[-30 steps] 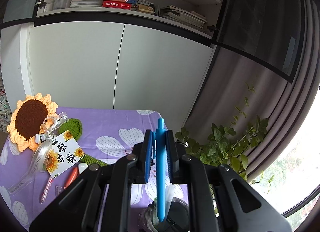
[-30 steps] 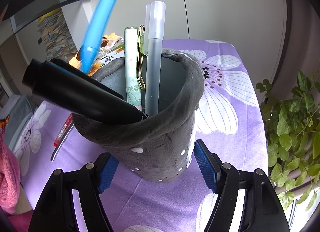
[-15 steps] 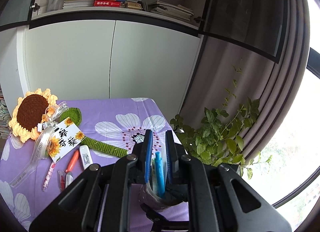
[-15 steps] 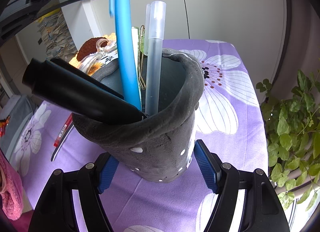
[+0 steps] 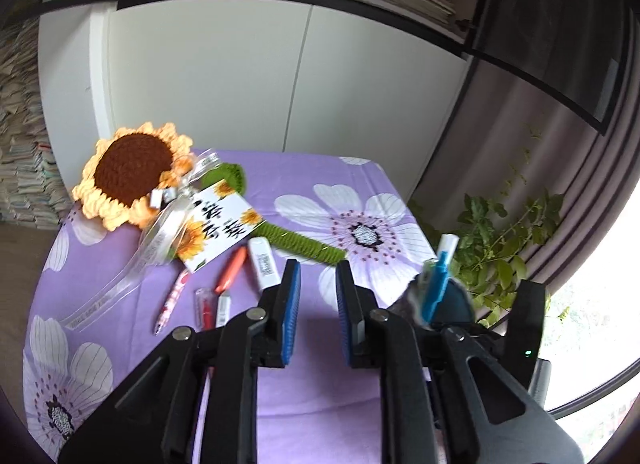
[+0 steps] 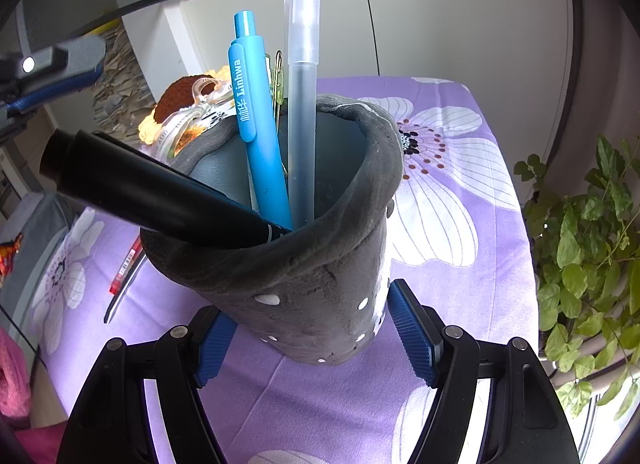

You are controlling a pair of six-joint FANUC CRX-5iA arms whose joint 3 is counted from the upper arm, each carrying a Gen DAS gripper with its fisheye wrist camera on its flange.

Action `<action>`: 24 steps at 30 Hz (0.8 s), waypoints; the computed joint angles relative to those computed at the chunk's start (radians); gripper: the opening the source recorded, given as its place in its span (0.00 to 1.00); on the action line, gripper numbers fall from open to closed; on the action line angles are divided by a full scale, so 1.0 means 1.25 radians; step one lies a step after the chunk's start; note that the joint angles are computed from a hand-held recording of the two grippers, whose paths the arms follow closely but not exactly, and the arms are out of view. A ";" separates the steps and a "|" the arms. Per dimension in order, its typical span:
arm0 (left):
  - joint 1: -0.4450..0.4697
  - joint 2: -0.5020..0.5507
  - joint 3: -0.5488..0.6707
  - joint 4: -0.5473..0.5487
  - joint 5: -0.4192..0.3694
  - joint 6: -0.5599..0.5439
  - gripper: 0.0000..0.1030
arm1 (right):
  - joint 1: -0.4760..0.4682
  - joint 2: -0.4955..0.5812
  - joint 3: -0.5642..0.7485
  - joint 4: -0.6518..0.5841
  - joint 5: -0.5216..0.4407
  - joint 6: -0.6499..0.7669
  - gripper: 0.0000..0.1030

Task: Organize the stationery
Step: 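Grasp the silver metal pen with the left gripper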

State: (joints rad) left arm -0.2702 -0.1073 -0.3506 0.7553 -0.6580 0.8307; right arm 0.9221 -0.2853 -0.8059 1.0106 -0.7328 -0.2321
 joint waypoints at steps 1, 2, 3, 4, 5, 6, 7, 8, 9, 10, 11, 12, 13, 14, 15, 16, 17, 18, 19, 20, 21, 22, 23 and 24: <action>0.016 0.010 0.010 -0.017 -0.026 0.026 0.20 | 0.000 -0.001 -0.001 0.000 0.000 0.000 0.71; 0.030 0.021 0.020 -0.032 -0.054 0.049 0.20 | 0.000 -0.001 -0.001 0.000 0.000 0.000 0.71; 0.040 0.032 0.030 -0.050 -0.080 0.069 0.20 | 0.000 0.000 -0.001 0.000 0.000 -0.001 0.71; 0.045 0.042 0.038 -0.068 -0.099 0.085 0.20 | 0.000 -0.001 -0.001 0.000 0.001 0.000 0.71; 0.047 0.049 0.043 -0.087 -0.110 0.099 0.20 | 0.000 0.000 0.000 0.001 0.000 -0.002 0.72; 0.048 0.055 0.047 -0.106 -0.116 0.110 0.20 | 0.000 0.000 -0.001 0.001 0.001 -0.001 0.72; 0.048 0.060 0.052 -0.125 -0.121 0.122 0.20 | -0.001 -0.001 -0.001 0.001 0.001 -0.001 0.72; 0.047 0.068 0.058 -0.141 -0.129 0.134 0.20 | 0.000 0.000 -0.001 0.001 0.001 -0.001 0.72; 0.048 0.076 0.066 -0.151 -0.140 0.141 0.20 | 0.000 0.001 0.000 0.001 0.001 -0.002 0.72; 0.048 0.086 0.075 -0.161 -0.152 0.150 0.20 | 0.000 0.000 0.000 0.001 0.001 -0.002 0.72; 0.047 0.095 0.081 -0.169 -0.163 0.162 0.20 | 0.000 0.000 0.000 0.001 0.001 -0.002 0.72; 0.049 0.105 0.086 -0.168 -0.173 0.164 0.20 | 0.000 0.001 0.000 0.002 0.001 -0.002 0.72; 0.048 0.113 0.089 -0.167 -0.183 0.167 0.20 | -0.003 0.000 -0.001 0.001 0.004 0.000 0.72; 0.047 0.118 0.089 -0.166 -0.189 0.167 0.20 | -0.003 0.001 0.001 0.001 0.004 0.000 0.72; 0.046 0.123 0.094 -0.172 -0.194 0.170 0.20 | -0.002 0.000 0.000 0.001 0.004 -0.002 0.72; 0.044 0.127 0.098 -0.184 -0.193 0.180 0.20 | 0.000 -0.002 -0.002 0.001 0.003 -0.003 0.72; 0.041 0.130 0.102 -0.195 -0.191 0.190 0.20 | 0.000 -0.001 -0.001 0.000 0.004 -0.003 0.72; 0.040 0.134 0.106 -0.204 -0.190 0.199 0.20 | 0.000 0.000 0.000 0.000 0.004 -0.004 0.72; 0.040 0.137 0.111 -0.212 -0.191 0.207 0.20 | 0.000 -0.001 -0.001 0.000 0.005 -0.003 0.72; 0.037 0.142 0.119 -0.223 -0.194 0.219 0.20 | 0.001 0.000 0.000 0.000 0.004 -0.005 0.72; 0.036 0.145 0.126 -0.235 -0.197 0.229 0.24 | 0.002 0.002 0.002 0.001 0.004 -0.006 0.72; 0.035 0.149 0.131 -0.243 -0.197 0.237 0.28 | 0.001 0.002 0.001 0.001 0.004 -0.006 0.72; 0.033 0.148 0.133 -0.251 -0.193 0.244 0.29 | 0.000 0.000 0.000 0.000 0.005 -0.004 0.72; 0.030 0.148 0.137 -0.263 -0.187 0.253 0.30 | 0.000 0.000 0.000 0.000 0.005 -0.005 0.72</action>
